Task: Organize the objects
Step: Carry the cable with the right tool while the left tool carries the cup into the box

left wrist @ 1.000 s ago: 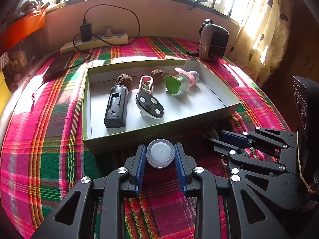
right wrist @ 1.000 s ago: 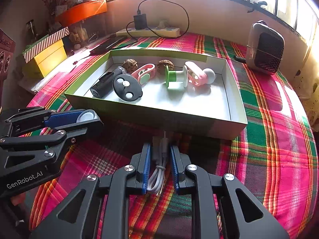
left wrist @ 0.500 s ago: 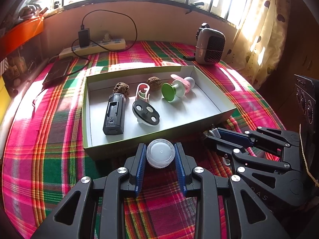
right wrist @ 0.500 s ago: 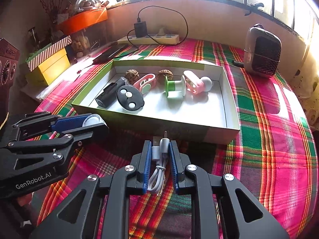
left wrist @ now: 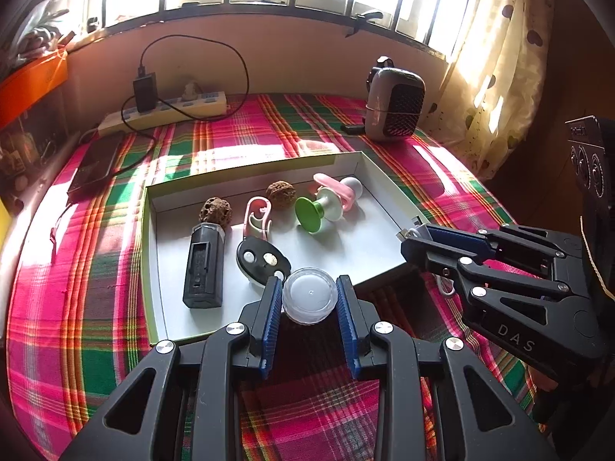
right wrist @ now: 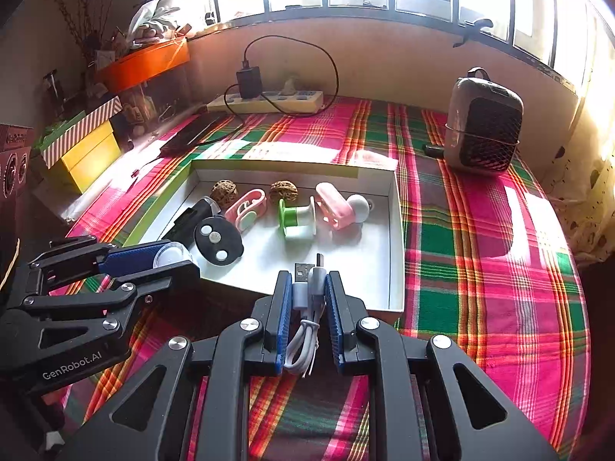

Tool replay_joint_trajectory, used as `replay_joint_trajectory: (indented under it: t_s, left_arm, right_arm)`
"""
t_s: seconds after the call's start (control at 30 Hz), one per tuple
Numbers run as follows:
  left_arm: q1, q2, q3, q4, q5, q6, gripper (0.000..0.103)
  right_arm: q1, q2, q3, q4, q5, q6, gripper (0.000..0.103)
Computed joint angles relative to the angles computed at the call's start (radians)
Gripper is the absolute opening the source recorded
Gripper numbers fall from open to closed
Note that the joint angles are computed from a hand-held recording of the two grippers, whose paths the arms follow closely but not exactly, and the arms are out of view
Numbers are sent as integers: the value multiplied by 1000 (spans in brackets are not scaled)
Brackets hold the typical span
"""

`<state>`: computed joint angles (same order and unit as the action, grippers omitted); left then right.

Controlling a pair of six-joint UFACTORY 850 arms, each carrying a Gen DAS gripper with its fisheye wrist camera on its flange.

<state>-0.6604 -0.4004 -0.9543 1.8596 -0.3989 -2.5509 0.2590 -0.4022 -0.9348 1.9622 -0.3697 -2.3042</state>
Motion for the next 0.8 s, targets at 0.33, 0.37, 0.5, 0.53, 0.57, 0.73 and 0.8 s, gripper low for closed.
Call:
replay_joint_trajectory:
  t_s: [0.33,0.37,0.5,0.53,0.57,0.73,0.8]
  left_arm:
    - [41,-56,-73,17,52,17,27]
    - [41,-61,-78,15,50,22,27]
    - [54,-82,-100,9,72,38,27]
    - [55,-85,-103,12,73,34,27]
    - [58,-89,-106,18,78,28,27]
    - [69,-110,-126,-8,92,56,27]
    - [73,-120,-137,-30,97,82,27]
  right_arm:
    - [0,-78,-118,-89,37,126,19]
    - [1,-86,-128,-91,41,130,19]
    - [4,-116,-163,-140,49,179,19]
    - [4,-123,-170,-153,49,192,19]
    - [4,-130,-178,-177,47,214,19]
    - [8,-159,-206,-236,49,268,19]
    - [11,-169,-215,-254,54,281,19]
